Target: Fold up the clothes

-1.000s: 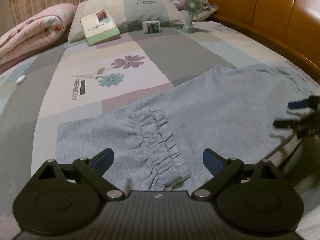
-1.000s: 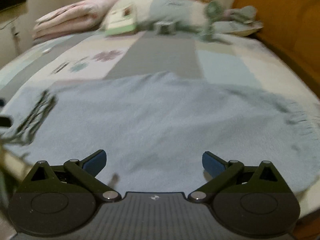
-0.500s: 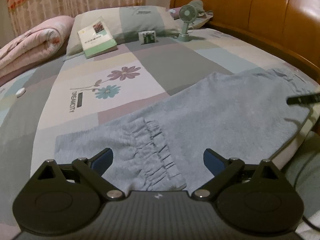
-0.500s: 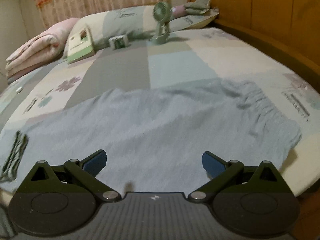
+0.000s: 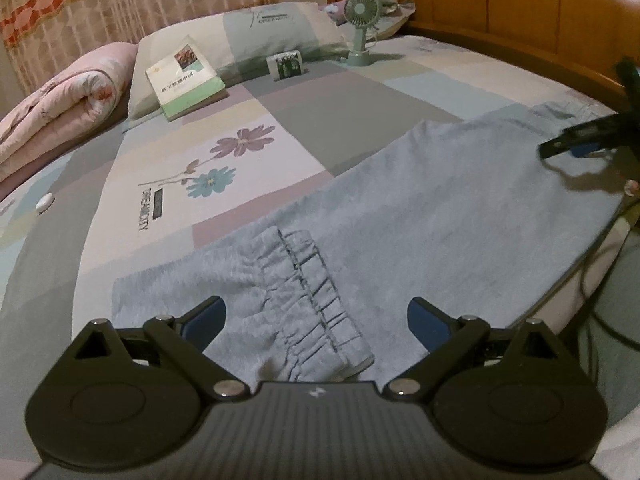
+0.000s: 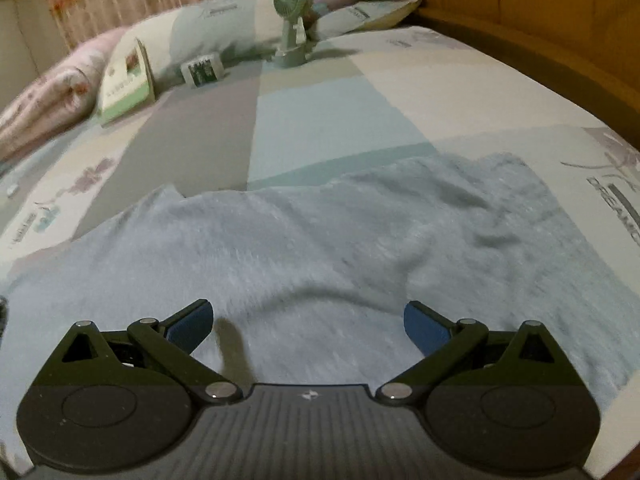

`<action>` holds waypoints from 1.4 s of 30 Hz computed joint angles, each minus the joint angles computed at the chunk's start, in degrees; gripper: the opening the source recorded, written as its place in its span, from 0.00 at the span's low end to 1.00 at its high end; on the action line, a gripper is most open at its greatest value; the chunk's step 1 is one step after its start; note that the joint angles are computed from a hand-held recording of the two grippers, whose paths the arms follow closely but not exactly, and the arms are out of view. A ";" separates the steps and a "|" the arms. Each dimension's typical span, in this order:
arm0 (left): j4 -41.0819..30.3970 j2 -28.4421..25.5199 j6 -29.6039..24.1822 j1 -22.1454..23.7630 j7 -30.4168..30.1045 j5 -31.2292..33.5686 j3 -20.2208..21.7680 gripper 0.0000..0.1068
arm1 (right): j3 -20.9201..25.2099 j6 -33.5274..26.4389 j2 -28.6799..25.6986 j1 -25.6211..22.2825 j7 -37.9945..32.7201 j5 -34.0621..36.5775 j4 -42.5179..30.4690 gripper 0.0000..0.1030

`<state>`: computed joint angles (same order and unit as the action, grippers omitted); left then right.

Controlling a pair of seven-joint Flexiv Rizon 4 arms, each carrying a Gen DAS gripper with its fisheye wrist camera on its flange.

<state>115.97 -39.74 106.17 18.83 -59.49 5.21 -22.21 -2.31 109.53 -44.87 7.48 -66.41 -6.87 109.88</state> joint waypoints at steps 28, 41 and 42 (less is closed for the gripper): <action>-2.17 -4.13 0.96 5.50 1.86 3.32 -5.07 0.91 | -14.33 -28.06 -2.38 12.14 25.79 -9.19 -17.24 1.00; -1.38 -3.38 1.99 5.33 1.30 3.55 -4.11 0.91 | -12.02 -26.16 -4.33 10.77 25.46 -17.24 -19.17 1.00; -1.39 -3.42 2.06 5.45 1.19 3.69 -4.26 0.91 | -12.75 -23.38 -2.91 11.04 25.06 -17.19 -16.75 1.00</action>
